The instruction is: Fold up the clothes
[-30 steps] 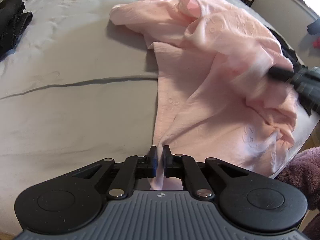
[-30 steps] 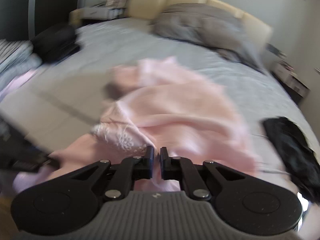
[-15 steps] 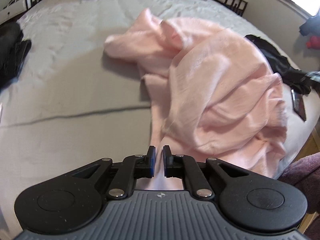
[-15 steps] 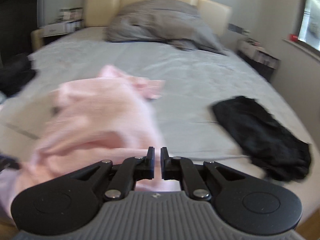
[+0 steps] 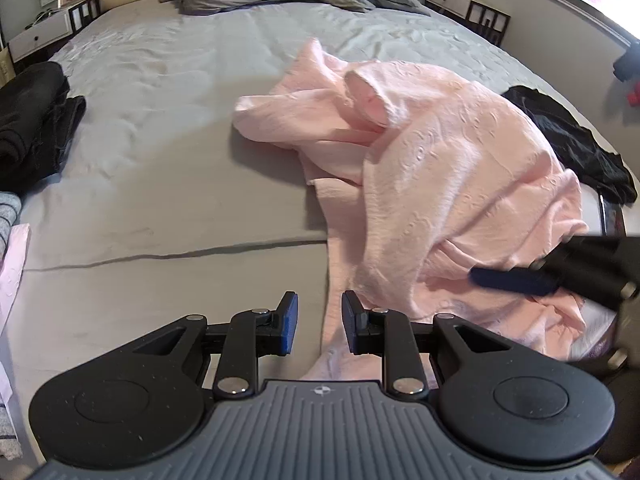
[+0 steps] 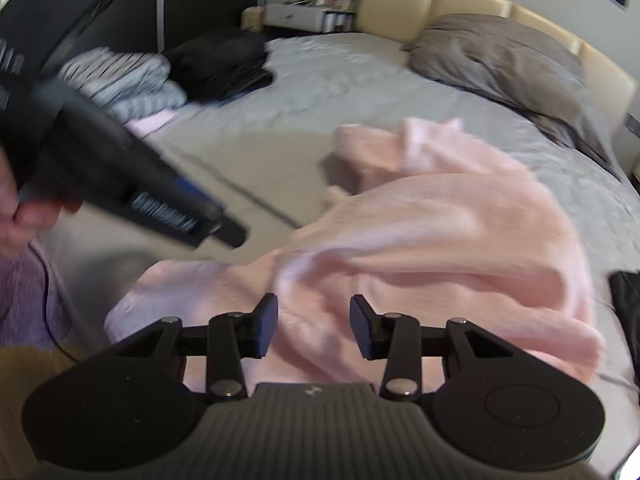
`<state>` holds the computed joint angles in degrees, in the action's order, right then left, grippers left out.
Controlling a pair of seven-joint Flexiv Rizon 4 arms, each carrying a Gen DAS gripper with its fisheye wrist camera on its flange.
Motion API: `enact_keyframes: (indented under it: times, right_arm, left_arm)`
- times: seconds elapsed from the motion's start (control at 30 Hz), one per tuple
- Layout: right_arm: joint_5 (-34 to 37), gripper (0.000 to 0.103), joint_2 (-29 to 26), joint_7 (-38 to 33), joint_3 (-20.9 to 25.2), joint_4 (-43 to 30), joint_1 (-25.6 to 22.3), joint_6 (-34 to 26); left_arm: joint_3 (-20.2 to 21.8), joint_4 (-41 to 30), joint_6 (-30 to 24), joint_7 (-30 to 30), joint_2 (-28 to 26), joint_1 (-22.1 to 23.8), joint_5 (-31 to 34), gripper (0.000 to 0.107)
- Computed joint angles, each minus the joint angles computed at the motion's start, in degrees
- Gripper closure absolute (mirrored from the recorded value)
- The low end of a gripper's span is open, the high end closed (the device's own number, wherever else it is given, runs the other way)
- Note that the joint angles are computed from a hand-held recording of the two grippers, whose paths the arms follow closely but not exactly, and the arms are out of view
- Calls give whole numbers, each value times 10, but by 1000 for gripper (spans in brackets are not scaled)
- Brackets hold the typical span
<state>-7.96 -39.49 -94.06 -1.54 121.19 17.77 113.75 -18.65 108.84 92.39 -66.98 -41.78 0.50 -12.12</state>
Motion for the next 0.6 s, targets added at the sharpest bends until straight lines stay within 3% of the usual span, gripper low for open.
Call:
enact_keyframes:
  times: [0.13, 0.17, 0.2, 0.3, 0.47, 0.6]
  right_arm:
    - [20, 62, -22, -29, -46, -13, 59, 1]
    - [23, 68, -25, -35, -52, -16, 67, -1]
    - [29, 86, -25, -39, -60, -16, 75, -3]
    - [50, 96, -19, -45, -78, -14, 88, -7]
    - [97, 97, 24, -34, -117, 0, 92, -10]
    - [148, 98, 48, -55, -214, 14, 140, -17]
  left_arm:
    - [-2, 0, 3, -4, -1, 5, -2, 85]
    - [0, -1, 3, -5, -1, 3, -2, 85]
    - [2, -2, 3, -7, -1, 2, -2, 85]
    - [5, -7, 1, -8, -1, 1, -2, 85]
    - [15, -30, -4, 3, -6, -13, 5, 85]
    - [27, -58, -1, 29, -14, -32, 22, 85]
